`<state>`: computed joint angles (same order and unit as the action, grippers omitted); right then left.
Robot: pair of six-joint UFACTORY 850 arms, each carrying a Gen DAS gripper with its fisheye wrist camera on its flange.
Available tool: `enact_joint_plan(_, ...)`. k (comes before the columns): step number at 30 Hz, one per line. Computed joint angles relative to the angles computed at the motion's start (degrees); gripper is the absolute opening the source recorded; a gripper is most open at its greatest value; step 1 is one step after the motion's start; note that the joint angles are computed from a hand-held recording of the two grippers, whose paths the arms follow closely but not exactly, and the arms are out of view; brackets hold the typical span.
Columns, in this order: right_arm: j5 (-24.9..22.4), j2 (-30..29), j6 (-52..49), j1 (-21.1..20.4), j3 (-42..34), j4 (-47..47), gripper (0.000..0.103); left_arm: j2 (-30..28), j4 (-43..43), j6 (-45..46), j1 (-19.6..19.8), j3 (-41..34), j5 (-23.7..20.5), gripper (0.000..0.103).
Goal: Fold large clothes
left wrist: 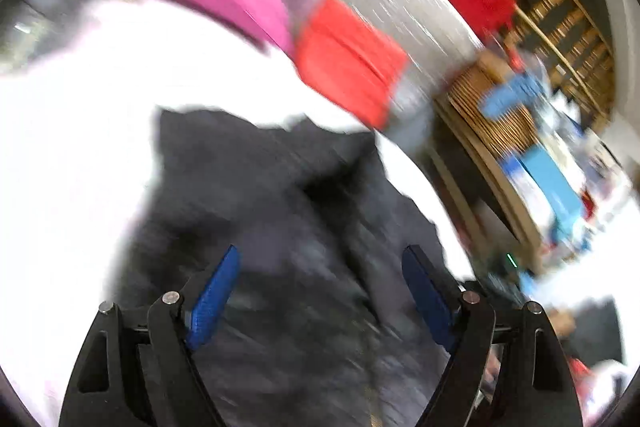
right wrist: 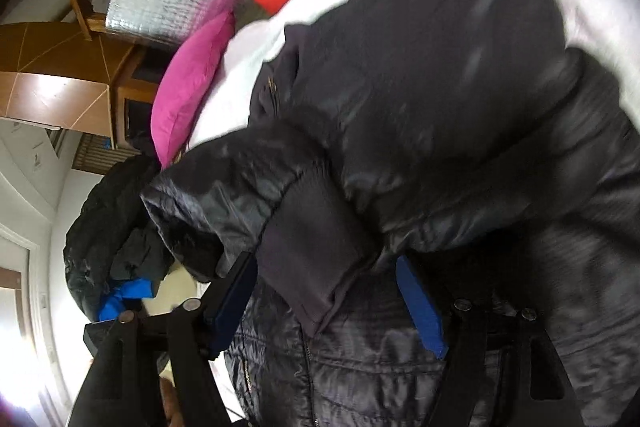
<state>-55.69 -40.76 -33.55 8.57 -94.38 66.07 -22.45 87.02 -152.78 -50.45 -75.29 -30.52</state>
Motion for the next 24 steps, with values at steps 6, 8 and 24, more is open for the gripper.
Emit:
enact_joint_plan(6, 3.2, 0.0, -3.6, 1.8, 2.3, 6.0, 0.077, -1.1, -9.2, 5.0, -0.3, 0.7, -12.3, 0.084)
enact_joint_plan(8, 5.6, 0.2, -4.2, 2.9, 2.4, 4.8, 0.075, -1.2, -10.7, 5.2, 0.5, 1.5, -10.5, 0.084)
enact_joint_plan(24, 22.3, 13.2, -26.0, 5.3, 14.1, 14.6, 0.023, -8.4, -28.5, 24.3, 4.0, -6.5, -8.5, 0.084)
